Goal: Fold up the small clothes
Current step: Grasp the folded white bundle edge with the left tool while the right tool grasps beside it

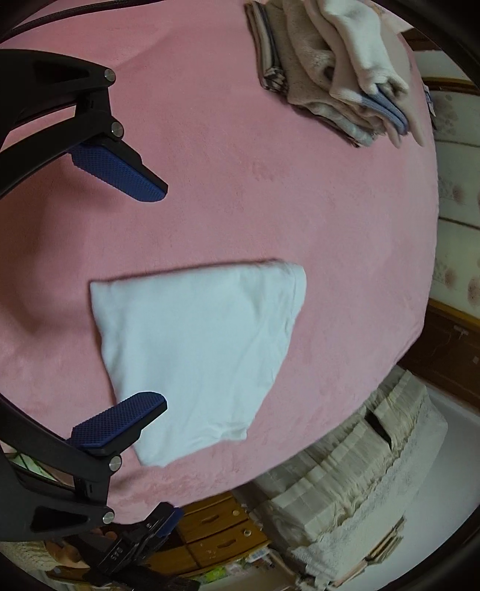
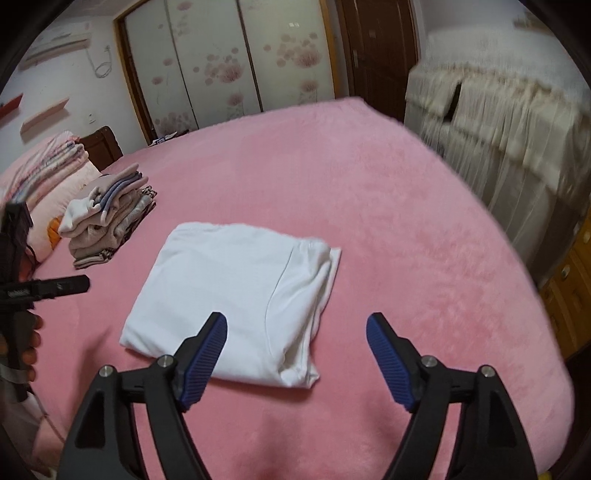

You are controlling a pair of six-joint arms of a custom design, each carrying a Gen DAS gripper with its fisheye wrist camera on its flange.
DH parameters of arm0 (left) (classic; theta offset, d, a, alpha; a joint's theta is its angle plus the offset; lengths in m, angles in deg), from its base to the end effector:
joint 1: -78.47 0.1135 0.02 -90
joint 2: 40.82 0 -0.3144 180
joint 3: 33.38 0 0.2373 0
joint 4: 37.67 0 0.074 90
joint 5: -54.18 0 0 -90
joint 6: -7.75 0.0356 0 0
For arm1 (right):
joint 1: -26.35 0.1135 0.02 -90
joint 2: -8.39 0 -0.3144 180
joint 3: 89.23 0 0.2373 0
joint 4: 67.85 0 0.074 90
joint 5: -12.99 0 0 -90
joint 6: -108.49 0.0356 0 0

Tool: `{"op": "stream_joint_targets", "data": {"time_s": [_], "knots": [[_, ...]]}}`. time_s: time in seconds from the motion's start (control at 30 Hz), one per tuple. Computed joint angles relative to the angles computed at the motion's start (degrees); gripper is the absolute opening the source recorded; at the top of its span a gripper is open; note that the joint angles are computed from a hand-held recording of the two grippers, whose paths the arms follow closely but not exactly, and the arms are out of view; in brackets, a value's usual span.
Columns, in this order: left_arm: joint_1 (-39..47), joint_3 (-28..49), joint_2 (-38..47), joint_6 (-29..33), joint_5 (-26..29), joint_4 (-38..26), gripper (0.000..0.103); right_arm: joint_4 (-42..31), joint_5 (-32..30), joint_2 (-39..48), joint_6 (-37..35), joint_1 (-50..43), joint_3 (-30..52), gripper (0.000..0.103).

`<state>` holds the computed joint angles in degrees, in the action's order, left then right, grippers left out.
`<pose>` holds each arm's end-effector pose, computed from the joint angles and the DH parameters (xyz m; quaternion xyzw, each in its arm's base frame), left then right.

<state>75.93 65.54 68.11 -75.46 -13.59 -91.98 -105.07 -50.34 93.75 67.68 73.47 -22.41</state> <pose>0.4010 -0.0313 0.2733 0.1205 0.9501 -0.1797 0.2249 0.2016 0.1936 0.2639 0.0847 0.9285 0.0663 0.3553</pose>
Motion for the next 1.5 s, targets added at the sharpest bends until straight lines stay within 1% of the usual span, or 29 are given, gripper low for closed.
{"op": "stream_joint_targets", "data": {"time_s": [0.1, 0.23, 0.27, 0.37, 0.43, 0.5, 0.6, 0.67, 0.73, 0.77, 0.9, 0.97, 1.0, 1.03, 1.07, 1.1, 1.13, 1.17, 1.2, 1.27, 1.33, 1.43, 1.5], "knots": [[0.79, 2.66, 4.64, -1.75, 3.46, -1.70, 0.102, 5.64, -6.67, 0.06, 0.15, -3.93, -3.89, 0.078], [0.68, 5.03, 9.97, -4.28, 4.71, -2.43, 0.102, 11.48, -14.21, 2.50, 0.49, -8.72, -6.83, 0.078], [0.71, 5.64, 11.31, -4.74, 5.08, -2.53, 0.102, 13.61, -16.87, 3.42, 0.43, -10.41, -7.69, 0.078], [0.77, 6.99, 14.65, -6.15, 6.76, -1.88, 0.102, 18.85, -22.89, 6.01, 0.38, -13.94, -9.34, 0.078], [0.82, 6.81, 15.79, -6.29, 8.43, -0.83, 0.102, 22.99, -27.73, 8.08, 0.51, -16.51, -10.65, 0.078], [0.67, 6.69, 16.92, -6.11, 10.04, 0.19, 0.102, 26.41, -31.19, 9.89, 0.67, -18.14, -11.58, 0.077], [0.28, 6.70, 18.68, -6.29, 11.84, 1.43, 0.102, 32.21, -36.13, 13.44, 1.20, -20.12, -12.81, 0.073], [0.01, 6.15, 19.41, -7.08, 12.67, 3.03, 0.101, 36.66, -39.12, 15.55, 1.99, -21.38, -13.80, 0.067], [-0.11, 5.51, 19.87, -8.01, 14.20, 4.88, 0.101, 41.31, -41.96, 17.54, 2.45, -22.31, -14.73, 0.054], [-0.19, 5.42, 20.06, -8.37, 14.98, 5.33, 0.101, 42.64, -42.68, 18.67, 2.75, -22.34, -14.65, 0.053], [-1.55, 4.98, 20.42, -9.51, 18.20, 6.91, 0.100, 45.24, -43.46, 20.29, 2.43, -22.22, -14.74, 0.053], [-2.16, 4.94, 20.72, -9.33, 19.42, 7.34, 0.097, 46.74, -43.78, 20.92, 2.70, -22.13, -15.00, 0.053], [-2.57, 4.40, 20.67, -9.56, 19.63, 8.17, 0.095, 46.81, -43.73, 21.12, 2.66, -22.10, -14.81, 0.050], [-2.92, 3.85, 20.64, -9.98, 19.83, 9.13, 0.088, 46.96, -43.52, 21.26, 2.55, -21.86, -14.72, 0.044], [-3.07, 3.21, 20.38, -10.49, 19.19, 10.01, 0.081, 46.86, -43.46, 21.33, 2.38, -21.82, -14.54, 0.041], [-3.50, 2.00, 19.82, -11.75, 17.62, 11.91, 0.076, 46.38, -42.55, 21.18, 2.23, -21.30, -14.35, 0.036], [-2.93, 0.88, 19.10, -11.26, 17.13, 12.21, 0.068, 45.86, -42.09, 20.99, 1.85, -21.18, -14.13, 0.033], [-3.15, 0.05, 18.51, -11.73, 16.03, 13.13, 0.060, 45.20, -41.12, 20.65, 1.46, -20.69, -13.89, 0.031], [-3.58, -0.97, 17.66, -11.96, 14.89, 14.30, 0.057, 44.45, -39.64, 20.12, 1.26, -19.88, -13.61, 0.029], [-4.38, -2.83, 15.42, -12.05, 12.24, 16.01, 0.041, 42.25, -36.12, 18.79, 0.94, -17.94, -12.83, 0.026], [-5.89, -5.46, 11.95, -12.22, 8.39, 18.44, 0.029, 39.98, -32.38, 17.36, 1.11, -15.83, -11.93, 0.023], [-7.18, -8.08, 7.19, -11.91, 5.44, 19.44, 0.025, 35.79, -27.19, 14.49, 1.77, -12.72, -10.84, 0.021], [-8.37, -10.11, 3.59, -10.98, 2.84, 19.53, 0.025, 30.96, -22.71, 12.27, 1.96, -9.37, -8.70, 0.021]]}}
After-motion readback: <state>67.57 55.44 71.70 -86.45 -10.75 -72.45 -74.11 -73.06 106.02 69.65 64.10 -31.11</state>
